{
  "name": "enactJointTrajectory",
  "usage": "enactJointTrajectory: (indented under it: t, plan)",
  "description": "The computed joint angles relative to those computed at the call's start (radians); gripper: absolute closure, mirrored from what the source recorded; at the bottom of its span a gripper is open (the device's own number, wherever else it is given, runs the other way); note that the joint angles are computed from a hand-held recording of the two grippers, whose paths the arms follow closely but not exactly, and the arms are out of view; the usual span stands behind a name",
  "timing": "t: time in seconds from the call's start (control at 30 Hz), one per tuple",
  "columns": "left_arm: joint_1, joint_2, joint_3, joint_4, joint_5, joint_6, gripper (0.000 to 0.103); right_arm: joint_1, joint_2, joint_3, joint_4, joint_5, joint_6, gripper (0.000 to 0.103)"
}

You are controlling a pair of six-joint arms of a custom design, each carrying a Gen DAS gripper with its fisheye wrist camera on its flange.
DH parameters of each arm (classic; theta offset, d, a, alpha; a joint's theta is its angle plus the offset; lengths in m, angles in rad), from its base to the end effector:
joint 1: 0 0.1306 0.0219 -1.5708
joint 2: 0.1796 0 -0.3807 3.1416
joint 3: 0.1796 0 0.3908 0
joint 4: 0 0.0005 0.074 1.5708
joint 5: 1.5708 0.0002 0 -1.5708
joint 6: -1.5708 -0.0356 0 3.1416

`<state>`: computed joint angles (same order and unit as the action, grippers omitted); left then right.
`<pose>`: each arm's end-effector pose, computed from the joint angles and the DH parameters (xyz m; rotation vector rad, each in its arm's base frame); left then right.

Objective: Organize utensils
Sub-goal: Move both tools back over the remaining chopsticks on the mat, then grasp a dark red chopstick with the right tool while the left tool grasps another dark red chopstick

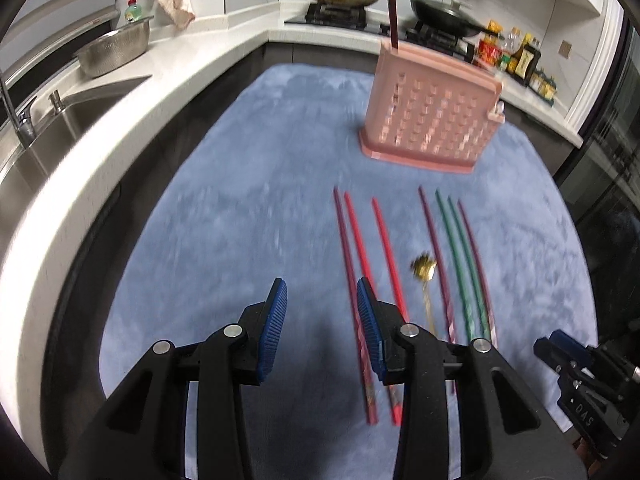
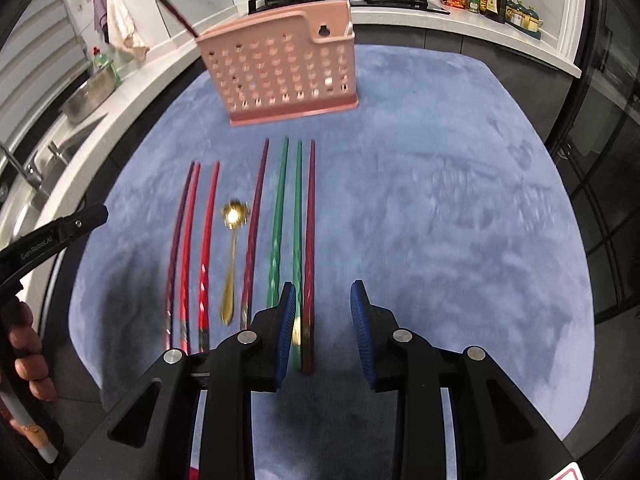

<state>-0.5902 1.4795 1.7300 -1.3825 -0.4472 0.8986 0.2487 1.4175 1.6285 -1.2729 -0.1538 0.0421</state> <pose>0.4062 -0.2542 0.5106 -0.5139 2.4733 0.0408 0.4515 0.1198 0.4976 -0.4345 2.6027 0.2729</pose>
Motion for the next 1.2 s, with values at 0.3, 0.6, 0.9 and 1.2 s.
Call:
enactJointTrajectory:
  t: [0.3,0.6,0.9,1.2]
  plan:
    - [-0.054,-0.032,-0.106,0.014,-0.003,0.05,0.068,-0.011,-0.049,-0.134,0.056,-0.034,-0.035,0.076]
    - [-0.076,-0.033,-0.134,0.051,0.002,0.048,0.067,-0.007,-0.062,-0.179,0.088,-0.032,-0.042,0.085]
    - [-0.075,-0.029,-0.151,0.071,0.034,0.049,0.067,0.001,-0.053,-0.18,0.096,-0.033,-0.032,0.085]
    - [-0.067,-0.028,-0.165,0.083,0.064,0.054,0.067,0.002,-0.039,-0.178,0.109,-0.023,-0.027,0.094]
